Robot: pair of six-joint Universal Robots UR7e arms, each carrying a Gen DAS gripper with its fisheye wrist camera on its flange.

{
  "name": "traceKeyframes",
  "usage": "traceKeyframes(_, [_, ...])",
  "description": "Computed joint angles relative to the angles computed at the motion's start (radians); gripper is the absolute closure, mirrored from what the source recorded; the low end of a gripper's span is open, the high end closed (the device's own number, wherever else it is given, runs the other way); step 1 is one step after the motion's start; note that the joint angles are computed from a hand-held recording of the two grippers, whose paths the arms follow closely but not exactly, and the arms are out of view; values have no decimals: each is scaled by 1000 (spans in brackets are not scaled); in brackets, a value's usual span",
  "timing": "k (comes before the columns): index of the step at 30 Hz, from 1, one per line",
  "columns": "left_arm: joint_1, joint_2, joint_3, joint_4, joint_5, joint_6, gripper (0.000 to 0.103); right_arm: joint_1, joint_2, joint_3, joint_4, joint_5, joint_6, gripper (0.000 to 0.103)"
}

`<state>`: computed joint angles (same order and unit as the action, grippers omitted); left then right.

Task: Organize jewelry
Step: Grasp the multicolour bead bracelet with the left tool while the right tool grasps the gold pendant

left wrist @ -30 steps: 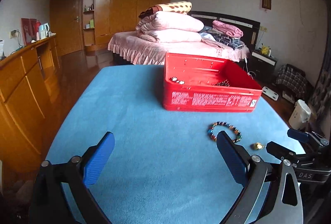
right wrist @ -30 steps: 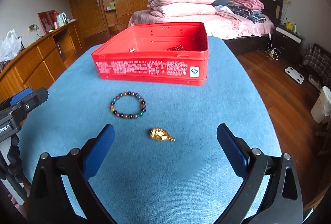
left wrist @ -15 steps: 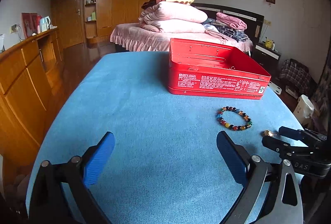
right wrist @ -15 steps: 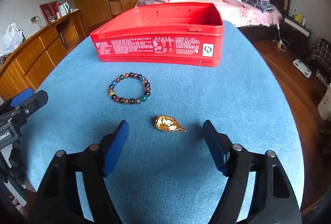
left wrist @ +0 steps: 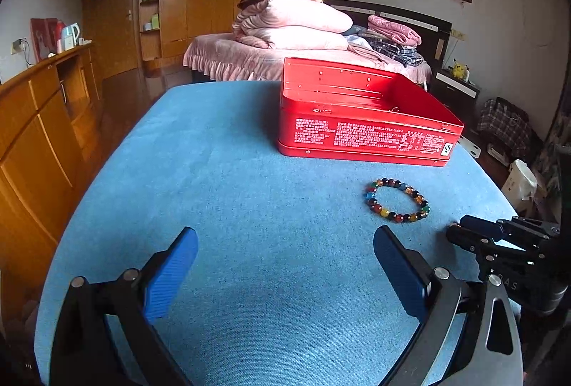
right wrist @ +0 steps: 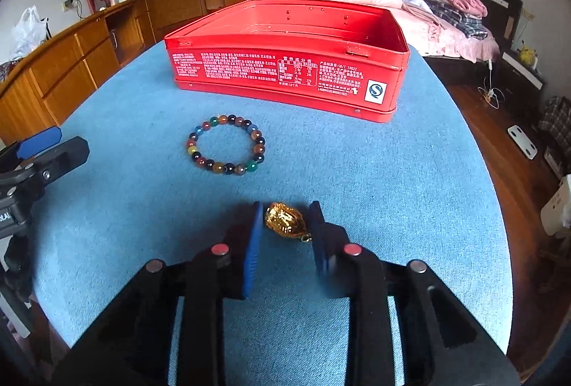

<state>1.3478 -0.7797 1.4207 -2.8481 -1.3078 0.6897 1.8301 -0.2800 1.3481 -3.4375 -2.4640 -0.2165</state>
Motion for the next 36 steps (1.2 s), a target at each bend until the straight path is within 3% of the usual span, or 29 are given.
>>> traceKeyframes(9, [-27, 18, 11, 6, -5, 8, 6, 4, -36, 67, -73, -7, 26, 81])
traceKeyframes(17, [-56, 39, 3, 113, -60, -53, 8, 0, -79, 136, -144, -19, 37, 81])
traceKeyframes(21, [-72, 55, -2, 149, -69, -57, 26, -10, -96, 168, -162, -14, 50, 81])
traceKeyframes(28, [-100, 97, -30, 198, -65, -52, 45, -25, -119, 210, -191, -6, 69, 81])
traceKeyframes(34, [-112, 143, -73, 236, -18, -65, 45, -34, -124, 223, -208, 6, 73, 81])
traceKeyframes(36, [-114, 156, -88, 260, -4, -74, 52, -38, -124, 226, -210, 13, 75, 81])
